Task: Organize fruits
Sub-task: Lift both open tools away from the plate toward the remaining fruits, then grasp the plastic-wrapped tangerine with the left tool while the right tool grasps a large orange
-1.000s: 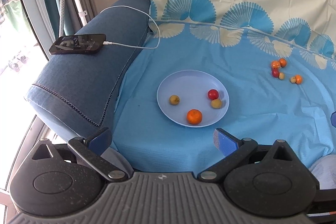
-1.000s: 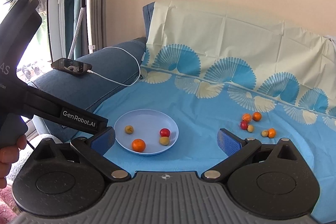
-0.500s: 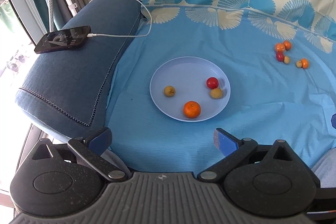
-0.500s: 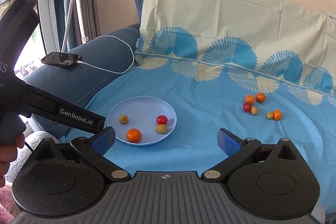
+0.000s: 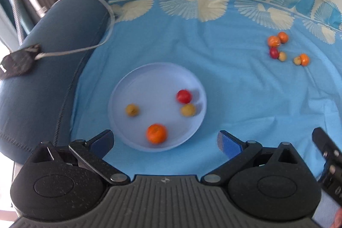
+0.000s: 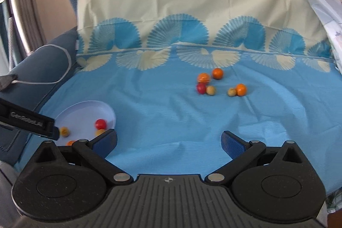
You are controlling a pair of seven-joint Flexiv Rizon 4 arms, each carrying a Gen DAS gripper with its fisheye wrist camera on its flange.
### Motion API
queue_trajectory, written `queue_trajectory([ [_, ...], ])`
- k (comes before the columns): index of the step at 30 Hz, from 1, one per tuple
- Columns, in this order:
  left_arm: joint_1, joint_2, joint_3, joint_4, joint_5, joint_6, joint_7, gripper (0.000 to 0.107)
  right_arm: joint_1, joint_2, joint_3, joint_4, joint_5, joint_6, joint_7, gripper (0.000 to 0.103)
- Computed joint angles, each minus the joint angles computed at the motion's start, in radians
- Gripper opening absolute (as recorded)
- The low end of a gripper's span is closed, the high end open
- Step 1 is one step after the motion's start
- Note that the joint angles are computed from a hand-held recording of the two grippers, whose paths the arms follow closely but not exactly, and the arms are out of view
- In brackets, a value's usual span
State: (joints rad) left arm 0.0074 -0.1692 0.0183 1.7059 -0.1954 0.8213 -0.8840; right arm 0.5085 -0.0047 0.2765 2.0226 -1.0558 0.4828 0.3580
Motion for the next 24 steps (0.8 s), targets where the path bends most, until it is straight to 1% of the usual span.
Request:
queue_trajectory([
  [4, -0.052, -0.075, -0.047, -0.076, 0.010, 0.016, -0.044, 0.103, -0.062, 0.044, -0.029, 0.070, -0.007, -0.054, 0.054, 0.102],
  [6, -0.085, -0.130, -0.066, -0.138, 0.019, 0.007, -0.076, 0.103, -0.106, 0.059, -0.047, 0.105, -0.014, -0.056, 0.080, 0.102],
  [8, -0.116, -0.194, -0.089, -0.206, 0.014, -0.004, -0.103, 0.103, -0.155, 0.064, -0.070, 0.136, -0.028, -0.038, 0.110, 0.102],
  [12, -0.189, -0.342, -0.114, -0.364, 0.033, -0.013, -0.147, 0.103, -0.262, 0.040, -0.133, 0.181, -0.084, 0.061, 0.163, 0.102],
  [15, -0.249, -0.470, -0.116, -0.512, 0.060, -0.044, -0.177, 0.103, -0.340, -0.015, -0.187, 0.183, -0.137, 0.170, 0.187, 0.102],
  [17, -0.289, -0.550, -0.104, -0.608, 0.086, -0.052, -0.197, 0.103, -0.380, -0.057, -0.216, 0.173, -0.169, 0.245, 0.193, 0.102],
  [22, -0.347, -0.719, -0.092, -0.834, 0.105, -0.126, -0.209, 0.103, -0.437, -0.160, -0.271, 0.124, -0.243, 0.361, 0.215, 0.102],
  [24, -0.362, -0.783, -0.084, -0.928, 0.105, -0.177, -0.219, 0.103, -0.447, -0.196, -0.286, 0.102, -0.266, 0.388, 0.220, 0.102],
])
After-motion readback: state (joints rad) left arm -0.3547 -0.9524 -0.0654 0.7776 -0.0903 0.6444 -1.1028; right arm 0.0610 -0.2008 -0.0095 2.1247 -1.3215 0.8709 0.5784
